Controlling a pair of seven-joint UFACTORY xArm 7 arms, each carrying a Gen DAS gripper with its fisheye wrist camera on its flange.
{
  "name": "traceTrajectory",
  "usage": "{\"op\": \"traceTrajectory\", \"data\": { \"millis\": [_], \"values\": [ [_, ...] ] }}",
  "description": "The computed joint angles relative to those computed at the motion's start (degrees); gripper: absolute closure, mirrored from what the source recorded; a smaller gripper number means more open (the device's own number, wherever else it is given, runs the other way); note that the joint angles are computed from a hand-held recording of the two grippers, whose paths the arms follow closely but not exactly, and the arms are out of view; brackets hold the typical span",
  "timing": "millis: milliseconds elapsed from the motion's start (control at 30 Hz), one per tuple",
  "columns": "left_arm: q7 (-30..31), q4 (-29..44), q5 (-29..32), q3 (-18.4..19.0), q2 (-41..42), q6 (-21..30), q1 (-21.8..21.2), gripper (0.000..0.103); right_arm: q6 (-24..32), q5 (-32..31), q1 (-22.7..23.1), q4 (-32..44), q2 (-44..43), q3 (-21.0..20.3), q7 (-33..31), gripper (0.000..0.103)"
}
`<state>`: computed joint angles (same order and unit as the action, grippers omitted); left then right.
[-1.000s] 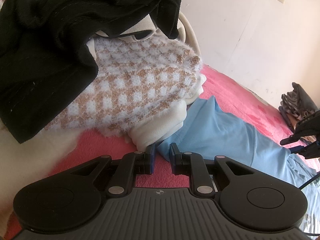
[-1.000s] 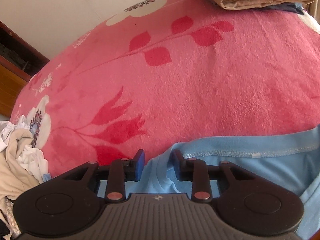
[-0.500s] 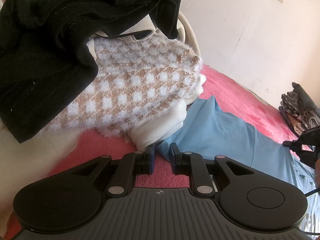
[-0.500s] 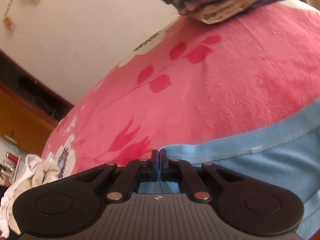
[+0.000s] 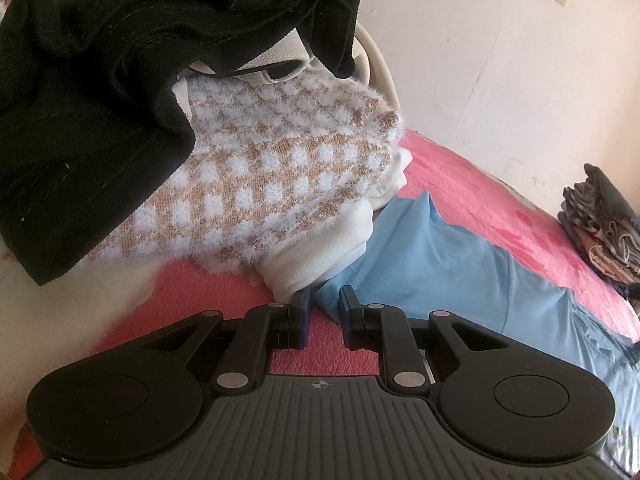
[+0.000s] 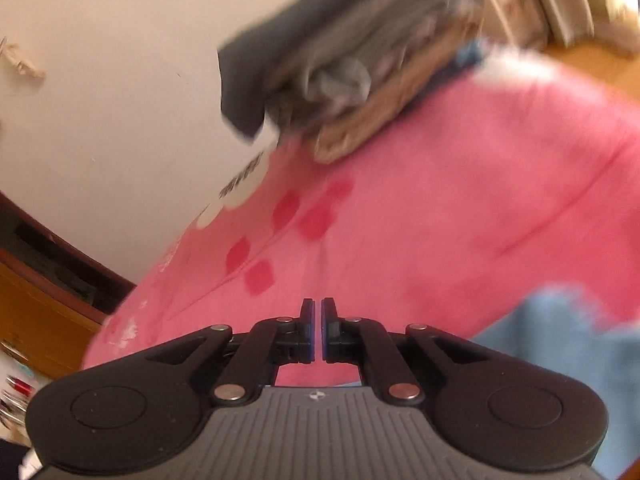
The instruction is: Fold clothes
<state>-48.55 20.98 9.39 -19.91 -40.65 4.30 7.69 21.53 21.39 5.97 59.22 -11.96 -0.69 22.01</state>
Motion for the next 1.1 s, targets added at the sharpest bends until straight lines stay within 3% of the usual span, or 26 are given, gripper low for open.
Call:
{"op": "traceTrajectory", "data": {
  "millis": [100, 200, 267, 333, 400, 567, 667, 733, 1000, 1100],
  "values": [
    [0.0, -0.1, 0.0, 0.1, 0.0, -0.1, 0.0, 0.085, 9.4, -6.4, -2.6, 0.4, -4.0, -0.5, -1.2, 0.099],
    [0.0, -0.2, -0.1, 0.2, 0.0, -0.3, -0.2, 0.085, 15.3, -12.2, -4.4, 0.7, -5.8, 0.1, -2.0, 0.096],
    [0.0, -0.3, -0.1, 0.2, -0.1, -0.3, -0.2, 0.085, 17.1, -15.7, -5.4, 0.7, -6.1, 0.8, -2.5, 0.088],
    [-0.1, -0.3, -0.1, 0.2, -0.1, -0.4, -0.1, 0.085, 17.6, -21.3, -6.9, 0.1, -6.7, 2.3, -1.6, 0.069],
    [-0.2, -0.4, -0.1, -0.1, -0.2, -0.4, 0.0, 0.085, 17.1, -25.6, -8.2, -0.2, -6.5, 3.3, -0.2, 0.056],
    [-0.5, -0.2, 0.1, -0.6, -0.3, -0.2, 0.4, 0.085, 16.9, -23.3, -7.5, 1.5, -3.4, 1.2, -0.6, 0.057],
    [-0.6, -0.1, 0.2, -0.7, -0.2, -0.2, 0.5, 0.085, 16.7, -19.3, -6.2, 1.4, -2.9, -0.1, -3.9, 0.07],
    [-0.7, -0.1, 0.3, -0.8, -0.1, -0.3, 0.6, 0.085, 17.3, -21.6, -6.8, 1.4, -2.8, 1.0, -3.1, 0.094],
    [-0.7, -0.1, 0.4, -0.7, 0.0, -0.5, 0.7, 0.085, 10.2, -27.2, -8.8, -2.5, -2.6, 2.7, 4.6, 0.095],
    [-0.9, -0.1, 0.5, -1.1, 0.0, -0.5, 1.0, 0.085, 7.1, -25.0, -8.6, -3.9, -2.4, 1.6, 5.9, 0.093]
  ]
}}
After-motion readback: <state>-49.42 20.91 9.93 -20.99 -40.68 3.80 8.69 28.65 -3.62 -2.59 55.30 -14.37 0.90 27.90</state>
